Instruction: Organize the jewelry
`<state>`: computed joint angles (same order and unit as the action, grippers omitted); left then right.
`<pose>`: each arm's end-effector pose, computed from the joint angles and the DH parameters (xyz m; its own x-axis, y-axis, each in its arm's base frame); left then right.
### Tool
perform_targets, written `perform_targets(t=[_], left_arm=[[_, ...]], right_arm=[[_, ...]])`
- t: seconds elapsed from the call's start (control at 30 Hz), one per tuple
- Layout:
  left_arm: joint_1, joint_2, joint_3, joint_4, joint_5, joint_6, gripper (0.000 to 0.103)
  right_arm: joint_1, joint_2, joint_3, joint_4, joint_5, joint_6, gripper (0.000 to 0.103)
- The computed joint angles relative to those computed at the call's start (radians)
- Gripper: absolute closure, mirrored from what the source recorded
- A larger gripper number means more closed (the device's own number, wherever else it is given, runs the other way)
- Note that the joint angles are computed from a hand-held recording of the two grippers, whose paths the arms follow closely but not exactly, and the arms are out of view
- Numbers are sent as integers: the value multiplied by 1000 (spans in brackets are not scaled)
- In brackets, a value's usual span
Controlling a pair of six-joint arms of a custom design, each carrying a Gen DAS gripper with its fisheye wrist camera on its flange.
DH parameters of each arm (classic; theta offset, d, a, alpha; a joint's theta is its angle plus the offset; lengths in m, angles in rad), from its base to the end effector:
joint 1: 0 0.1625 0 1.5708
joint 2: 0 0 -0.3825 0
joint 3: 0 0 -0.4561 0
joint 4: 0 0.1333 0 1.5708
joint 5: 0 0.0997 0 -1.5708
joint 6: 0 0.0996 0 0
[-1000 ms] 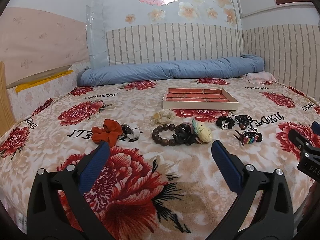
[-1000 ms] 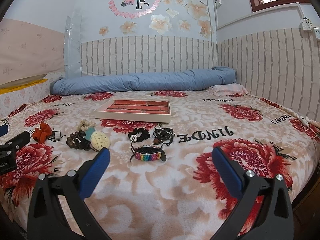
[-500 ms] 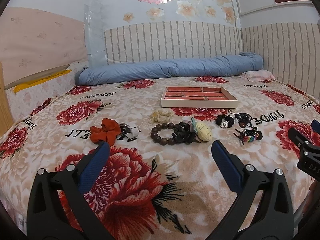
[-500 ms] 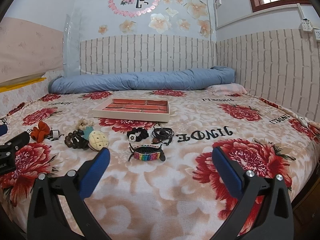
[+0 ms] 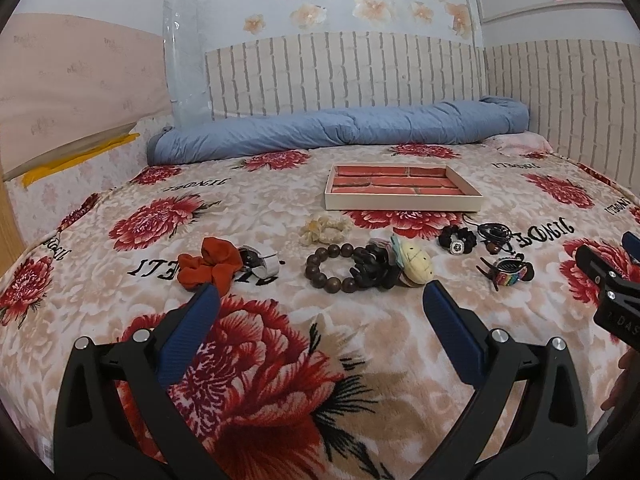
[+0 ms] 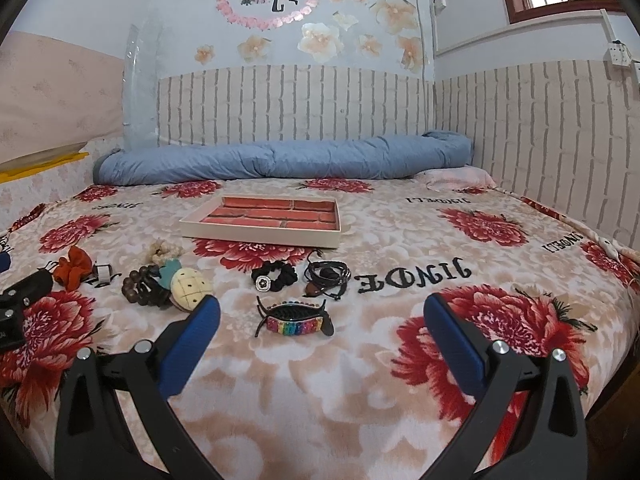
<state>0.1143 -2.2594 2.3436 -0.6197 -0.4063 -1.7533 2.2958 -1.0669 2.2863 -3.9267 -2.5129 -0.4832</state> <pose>-0.2013 -0.2494 0.3137 -0.6328 -0.1448 -0.7607 0.6355 0.4642 -0.6170 0.3291 -0.2919 0.1350 -0.6910 -0.0054 0.7228 -0.6777 0.3529 -0.6452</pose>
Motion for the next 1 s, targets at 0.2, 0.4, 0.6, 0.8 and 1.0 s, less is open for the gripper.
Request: perform_targets(t=[0.2,0.4,0.6,0.8,1.0], left_arm=[[73,-2,11,-182,13,183,5],[152,-22,39,-402,26,392,5],[251,-4,61,-645,33,615,5],[358,50,74,-932,5,858,5],[435,118,80,-1170,-24,1047,5]], right_arm=[[-19,1,-23,87,-20,21,4],[-49,-10,-34,111,20,43,4],[-80,2,-62,230,6,86,4],[-117,8,-85,331,29,151,4],[-148,34,-123,417,27,184,4]])
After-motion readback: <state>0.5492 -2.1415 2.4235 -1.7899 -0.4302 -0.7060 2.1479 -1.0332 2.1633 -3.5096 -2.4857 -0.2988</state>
